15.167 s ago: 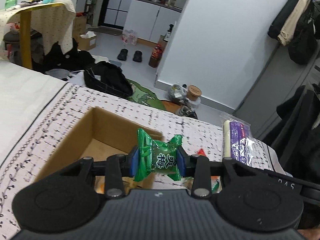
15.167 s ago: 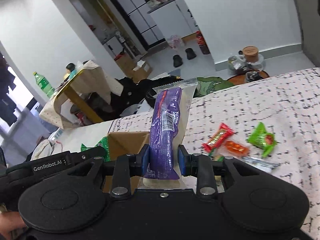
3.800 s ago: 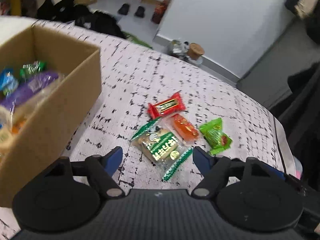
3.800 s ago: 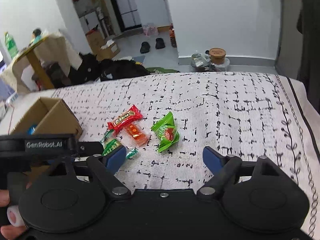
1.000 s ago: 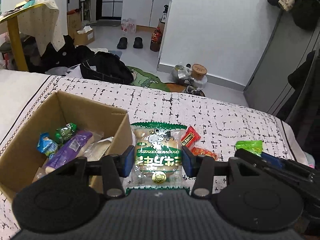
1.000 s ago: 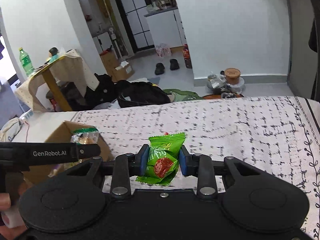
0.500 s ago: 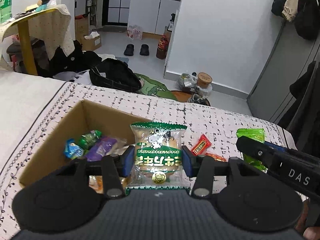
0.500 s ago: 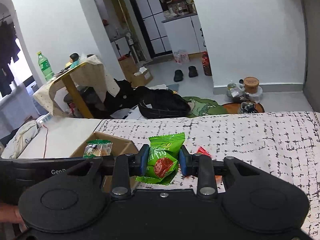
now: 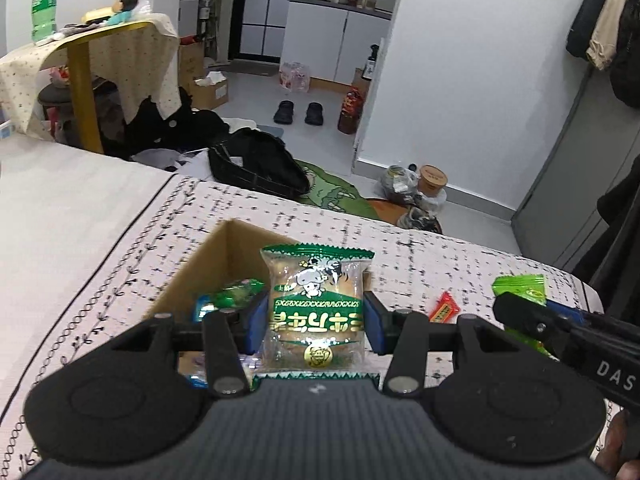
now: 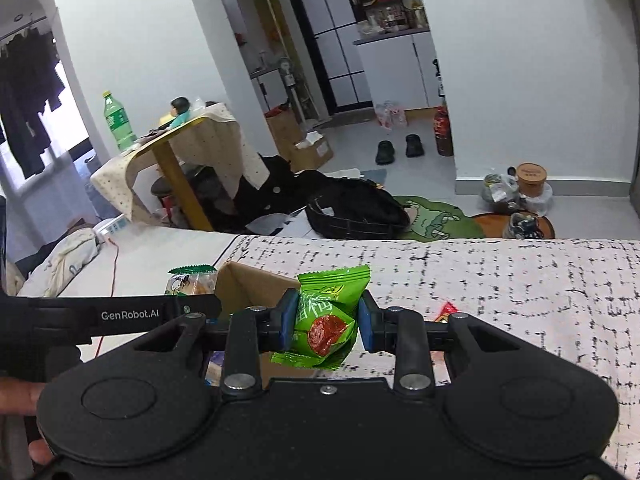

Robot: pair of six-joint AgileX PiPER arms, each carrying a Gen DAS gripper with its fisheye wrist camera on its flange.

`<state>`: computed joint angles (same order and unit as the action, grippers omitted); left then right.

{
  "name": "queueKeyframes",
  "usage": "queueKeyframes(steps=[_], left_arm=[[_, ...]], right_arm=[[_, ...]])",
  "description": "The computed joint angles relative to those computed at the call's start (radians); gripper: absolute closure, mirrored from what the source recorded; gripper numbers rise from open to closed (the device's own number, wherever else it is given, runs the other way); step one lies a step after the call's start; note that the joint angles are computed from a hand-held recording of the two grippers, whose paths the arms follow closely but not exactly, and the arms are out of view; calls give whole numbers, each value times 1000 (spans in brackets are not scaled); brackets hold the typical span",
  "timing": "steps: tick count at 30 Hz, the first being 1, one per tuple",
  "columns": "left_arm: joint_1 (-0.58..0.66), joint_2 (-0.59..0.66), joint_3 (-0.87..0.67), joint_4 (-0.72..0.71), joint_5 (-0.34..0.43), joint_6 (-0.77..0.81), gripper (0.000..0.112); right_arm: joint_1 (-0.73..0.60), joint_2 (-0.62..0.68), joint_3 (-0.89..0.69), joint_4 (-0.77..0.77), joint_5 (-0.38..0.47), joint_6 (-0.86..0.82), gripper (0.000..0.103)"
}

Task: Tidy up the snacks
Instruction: 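Carry the biscuit and green candy over the cardboard box with both tools, then open both tools to drop the biscuit and green candy into the box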

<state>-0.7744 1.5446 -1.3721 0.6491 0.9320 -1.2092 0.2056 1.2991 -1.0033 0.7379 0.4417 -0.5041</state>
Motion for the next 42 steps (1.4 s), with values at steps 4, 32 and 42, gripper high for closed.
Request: queueKeyframes(steps=[4,32,42], left_arm=[[37,-35,34,-6,-1,14,64],[239,-211,192,-145,-58,183,64],[235,-206,215,-199,-72,236,64]], right_arm=[[30,6,-12,-26,1,24,72],[255,145,-181,-208,105,257,50],[189,120,-139,-217,103,298,41]])
